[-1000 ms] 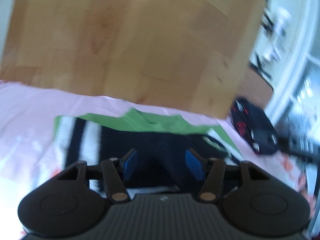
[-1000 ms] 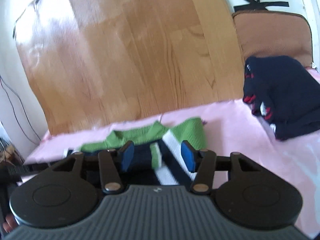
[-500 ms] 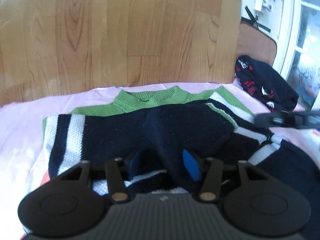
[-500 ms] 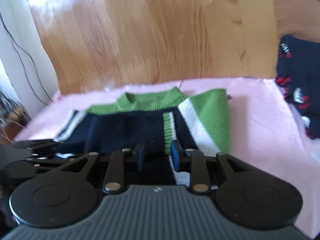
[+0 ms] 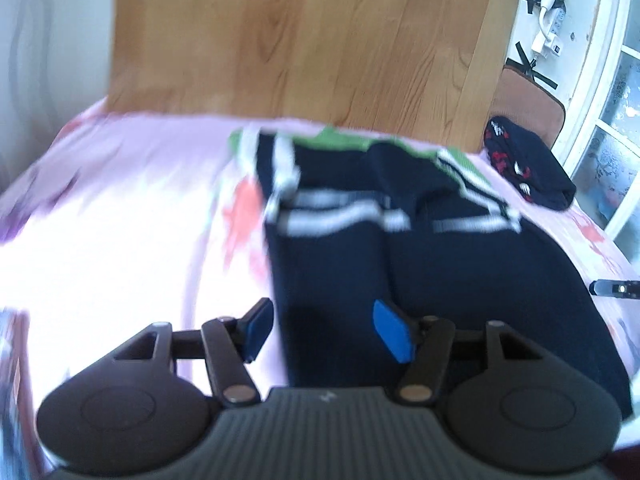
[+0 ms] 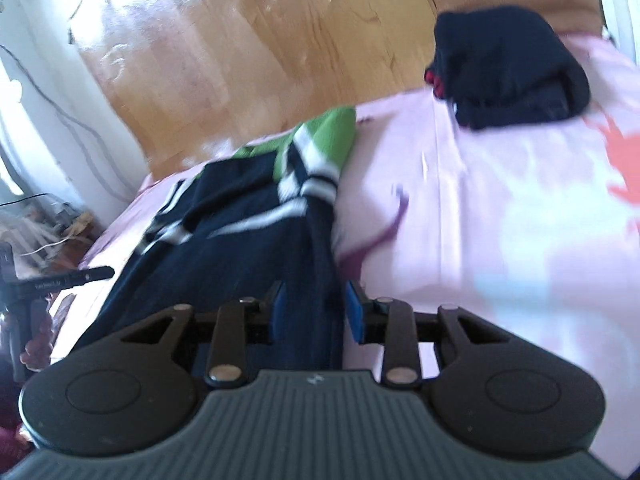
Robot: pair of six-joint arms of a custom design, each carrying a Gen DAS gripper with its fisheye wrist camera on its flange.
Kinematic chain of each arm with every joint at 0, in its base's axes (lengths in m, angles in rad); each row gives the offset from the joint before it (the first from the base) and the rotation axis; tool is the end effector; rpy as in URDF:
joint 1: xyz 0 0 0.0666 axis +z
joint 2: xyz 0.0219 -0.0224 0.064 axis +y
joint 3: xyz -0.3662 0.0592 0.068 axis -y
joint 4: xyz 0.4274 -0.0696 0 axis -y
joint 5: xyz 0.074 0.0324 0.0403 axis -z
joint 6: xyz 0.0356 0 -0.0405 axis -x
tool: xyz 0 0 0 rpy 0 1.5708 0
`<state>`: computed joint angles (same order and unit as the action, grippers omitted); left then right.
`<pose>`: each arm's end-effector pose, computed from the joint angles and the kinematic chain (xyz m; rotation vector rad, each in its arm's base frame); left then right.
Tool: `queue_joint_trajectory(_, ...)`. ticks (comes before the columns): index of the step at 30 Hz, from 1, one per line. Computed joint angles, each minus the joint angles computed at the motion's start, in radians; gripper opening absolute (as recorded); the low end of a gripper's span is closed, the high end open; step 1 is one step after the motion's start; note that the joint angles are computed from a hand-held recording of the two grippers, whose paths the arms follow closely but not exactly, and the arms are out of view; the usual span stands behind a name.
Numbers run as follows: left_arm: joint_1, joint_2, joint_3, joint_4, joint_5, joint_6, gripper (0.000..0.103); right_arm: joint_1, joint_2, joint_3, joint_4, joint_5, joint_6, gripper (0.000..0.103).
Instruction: Fold small clothes
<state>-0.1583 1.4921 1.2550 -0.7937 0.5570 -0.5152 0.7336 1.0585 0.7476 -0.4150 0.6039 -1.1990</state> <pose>0.5201 -0.1025 0.3111 0.9968 2.2579 -0.5715 0.3003 0.2429 0.2836 0.7914 2.0296 0.4160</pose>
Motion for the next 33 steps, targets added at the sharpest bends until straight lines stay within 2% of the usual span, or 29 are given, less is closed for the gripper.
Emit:
queue_joint_trajectory(3,0.059,-0.072,-0.073,-0.053,0.015,-0.011,0.053,0.069,-0.025,-0.020,0.002,0.001,-0.041,0.036)
queue_joint_trajectory(7,0.120,-0.168,-0.165,-0.079,0.027,-0.021,0.053,0.129,-0.046,-0.040,-0.038,0.007,-0.106,0.036)
queue_joint_trajectory(11,0.160,-0.241,-0.222,-0.114,0.034,-0.039,0.054,0.180,-0.074,-0.068,-0.033,0.032,-0.152,0.036)
queue_joint_trajectory(16,0.193,-0.250,-0.232,-0.186,0.064,-0.021,0.056,0.245,-0.077,-0.084,-0.008,0.072,-0.190,0.036)
queue_joint_trajectory(20,0.182,-0.213,-0.226,-0.223,0.083,0.017,0.056,0.272,-0.060,-0.091,0.028,0.093,-0.221,0.036)
queue_joint_trajectory(23,0.162,-0.183,-0.220,-0.250,0.062,0.042,0.047,0.265,-0.033,-0.097,0.123,0.077,-0.202,0.036)
queue_joint_trajectory(25,0.165,-0.172,-0.214,-0.279,0.093,0.036,0.022,0.268,-0.015,-0.090,0.148,0.071,-0.182,0.036)
queue_joint_trajectory(26,0.169,-0.170,-0.211,-0.294,0.112,0.025,0.016,0.270,-0.012,-0.087,0.154,0.068,-0.176,0.036)
queue_joint_trajectory(28,0.175,-0.182,-0.210,-0.299,0.134,0.016,0.014,0.272,-0.008,-0.080,0.138,0.061,-0.169,0.026)
queue_joint_trajectory(29,0.177,-0.187,-0.206,-0.303,0.147,0.016,0.013,0.270,-0.012,-0.080,0.131,0.050,-0.159,0.011)
queue_joint_trajectory(33,0.204,-0.175,-0.149,-0.331,0.287,0.042,0.013,0.258,-0.055,-0.100,0.195,0.073,-0.095,0.010)
